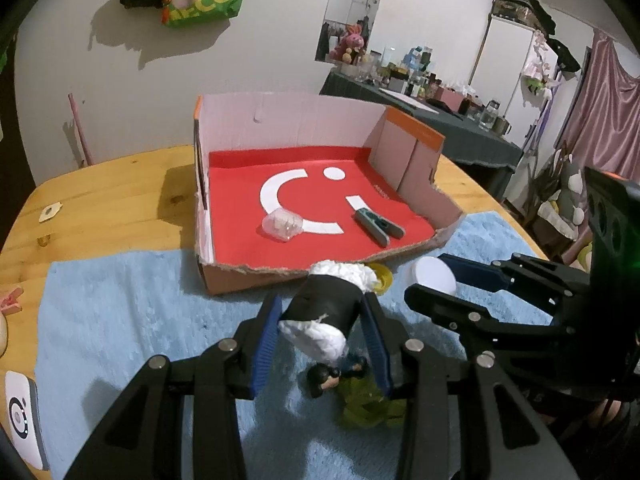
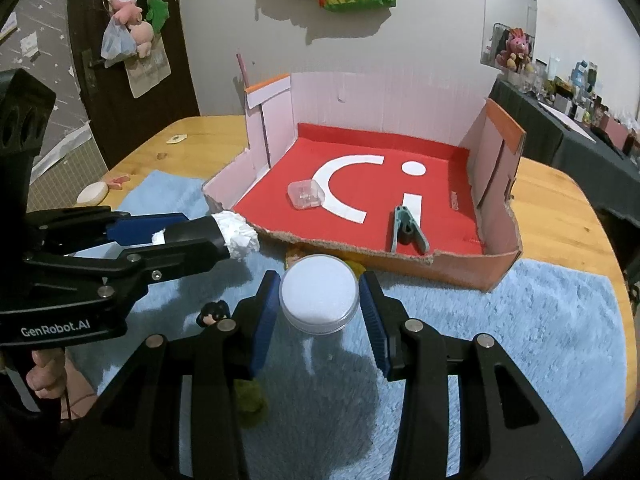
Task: Organize objects
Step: 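Lift the white tub with the right tool while the left tool lifts the cylinder figure toward the box, then lower the white tub into the red box with the right tool while the left tool lowers the cylinder figure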
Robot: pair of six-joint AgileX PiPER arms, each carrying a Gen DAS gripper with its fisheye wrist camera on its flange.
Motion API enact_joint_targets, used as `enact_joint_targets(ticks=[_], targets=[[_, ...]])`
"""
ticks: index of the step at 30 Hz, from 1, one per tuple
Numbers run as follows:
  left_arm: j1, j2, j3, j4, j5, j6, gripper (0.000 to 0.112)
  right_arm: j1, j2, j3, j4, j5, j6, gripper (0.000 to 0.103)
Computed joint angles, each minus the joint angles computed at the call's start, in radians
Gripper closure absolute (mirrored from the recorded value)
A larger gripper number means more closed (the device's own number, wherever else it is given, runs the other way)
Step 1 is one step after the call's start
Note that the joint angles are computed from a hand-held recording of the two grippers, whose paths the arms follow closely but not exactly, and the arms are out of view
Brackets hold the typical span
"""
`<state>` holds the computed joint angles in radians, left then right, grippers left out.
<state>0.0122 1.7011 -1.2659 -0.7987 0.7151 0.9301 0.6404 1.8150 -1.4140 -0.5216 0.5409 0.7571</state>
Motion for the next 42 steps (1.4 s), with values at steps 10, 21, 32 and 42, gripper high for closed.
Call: enact_joint_targets(ticks=[10, 21, 32, 42], targets=[[-0.021, 0.021, -0.055, 0.032, -0.007, -0.050, 0.069, -0.020, 0.017, -0.055, 0.031, 0.014, -0.056, 0.064], [-0.048, 0.087, -0.162, 0.107, -0.006, -0.150, 0.069, -0.063, 0.053, -0.143, 0.108, 0.042, -0.162, 0.064], [-0.079, 0.208, -0.326, 0.237, 0.057, -0.286, 0.069, -0.138, 0.166, -0.307, 0.287, 0.117, -0.363, 0.064], [-0.088, 0.310, -0.455, 0.330, 0.140, -0.362, 0.069, -0.201, 0.289, -0.469, 0.465, 0.228, -0.517, 0.064]])
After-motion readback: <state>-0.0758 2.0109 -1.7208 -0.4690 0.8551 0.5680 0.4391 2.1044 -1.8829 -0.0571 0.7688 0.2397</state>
